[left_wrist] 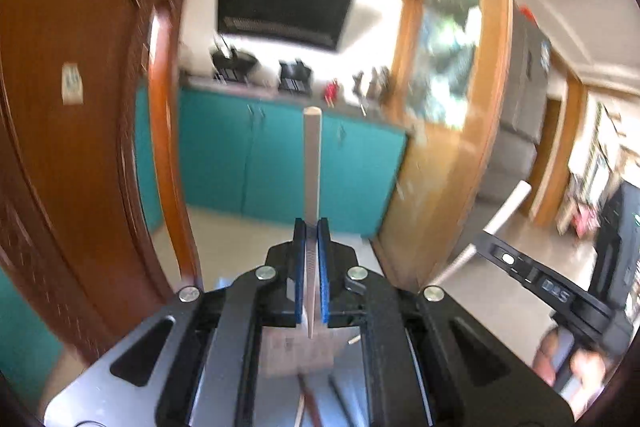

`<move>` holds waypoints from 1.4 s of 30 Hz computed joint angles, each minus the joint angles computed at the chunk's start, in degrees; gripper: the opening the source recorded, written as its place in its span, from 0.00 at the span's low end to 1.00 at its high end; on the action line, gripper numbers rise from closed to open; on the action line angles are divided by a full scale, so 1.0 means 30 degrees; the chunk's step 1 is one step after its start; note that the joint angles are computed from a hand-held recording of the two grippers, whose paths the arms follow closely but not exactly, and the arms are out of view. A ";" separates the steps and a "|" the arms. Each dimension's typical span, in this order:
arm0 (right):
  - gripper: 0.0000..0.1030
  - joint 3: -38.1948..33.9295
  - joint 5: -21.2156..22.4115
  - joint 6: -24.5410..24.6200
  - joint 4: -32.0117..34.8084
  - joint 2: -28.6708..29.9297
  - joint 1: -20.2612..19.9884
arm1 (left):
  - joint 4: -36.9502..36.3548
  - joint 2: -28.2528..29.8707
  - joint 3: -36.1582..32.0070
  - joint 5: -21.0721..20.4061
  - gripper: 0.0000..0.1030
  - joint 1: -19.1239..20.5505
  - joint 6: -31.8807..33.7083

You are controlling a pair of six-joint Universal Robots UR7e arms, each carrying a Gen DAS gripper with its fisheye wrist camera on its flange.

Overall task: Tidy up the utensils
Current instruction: 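Carry both chopsticks over the white basket and open both grippers to drop them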

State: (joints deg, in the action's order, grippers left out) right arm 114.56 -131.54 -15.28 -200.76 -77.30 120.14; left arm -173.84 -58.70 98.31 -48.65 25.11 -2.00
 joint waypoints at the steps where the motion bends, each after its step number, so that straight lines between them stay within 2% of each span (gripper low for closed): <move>1: 0.06 -0.0431 0.0206 -0.0439 -0.1004 0.0331 0.0075 | -0.0675 0.0409 -0.0283 0.0162 0.06 0.0088 0.0311; 3: 0.06 -0.1089 0.0298 -0.1217 -0.2583 0.0895 0.0084 | -0.1925 0.1293 -0.0785 0.0538 0.06 0.0433 0.0989; 5: 0.06 -0.1738 0.0052 -0.2388 -0.4307 0.1794 -0.0127 | -0.2090 0.2205 -0.1314 0.1173 0.06 0.0917 0.1201; 6: 0.06 -0.1941 -0.0059 -0.2569 -0.4396 0.2102 -0.0168 | -0.1802 0.2555 -0.1548 0.1310 0.06 0.1116 0.1069; 12: 0.06 -0.2038 0.0161 -0.1977 -0.3022 0.2996 -0.1866 | -0.0390 0.3560 -0.2002 0.1604 0.07 0.1940 0.0603; 17: 0.06 -0.2004 0.0019 -0.2016 -0.2474 0.3500 -0.2439 | 0.0852 0.3771 -0.2033 0.1537 0.07 0.2291 -0.0350; 21: 0.06 -0.1777 -0.0014 -0.2040 -0.2237 0.3558 -0.2577 | 0.0621 0.3607 -0.1558 0.1616 0.08 0.2294 -0.0177; 22: 0.07 -0.1705 -0.0039 -0.2253 -0.2447 0.3596 -0.2535 | 0.0264 0.3503 -0.1300 0.1711 0.10 0.2235 -0.0067; 23: 0.12 -0.1661 -0.0179 -0.2624 -0.2882 0.3681 -0.2435 | -0.0059 0.3418 -0.1122 0.1682 0.17 0.2162 0.0023; 24: 0.16 -0.1799 -0.0332 -0.2961 -0.3122 0.3780 -0.2341 | -0.0389 0.3395 -0.1042 0.1518 0.19 0.2129 0.0197; 26: 0.30 -0.1451 0.0028 -0.3200 -0.3559 0.3546 -0.2211 | -0.1022 0.3124 -0.0623 0.1275 0.20 0.1969 0.0772; 30: 0.32 -0.0379 0.0661 -0.3600 -0.4492 0.2732 -0.1796 | -0.2185 0.2412 0.0584 0.1242 0.21 0.1411 0.2068; 34: 0.32 0.1169 0.1061 -0.4327 -0.4689 0.1644 -0.1283 | -0.1451 0.1308 0.1858 0.0463 0.22 0.0999 0.2640; 36: 0.32 0.1906 0.1348 -0.4025 -0.3575 0.1085 -0.1325 | 0.0326 0.0674 0.2432 -0.0349 0.22 0.1049 0.2160; 39: 0.32 0.2408 0.1286 -0.1917 0.1252 0.0312 -0.2082 | 0.3374 0.0402 0.2747 -0.1213 0.22 0.1384 0.1001; 41: 0.32 0.2088 0.0209 -0.0116 0.5199 0.0508 -0.2845 | 0.6072 0.0591 0.2555 -0.1203 0.22 0.1643 -0.0068; 42: 0.32 0.1843 -0.0386 0.0703 0.6503 0.0774 -0.3105 | 0.7882 0.0786 0.2308 -0.1215 0.22 0.1816 -0.0880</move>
State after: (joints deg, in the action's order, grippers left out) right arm 120.09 -132.69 -13.17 -181.25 -74.97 110.82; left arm -150.19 -56.35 105.23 -52.29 30.56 -4.64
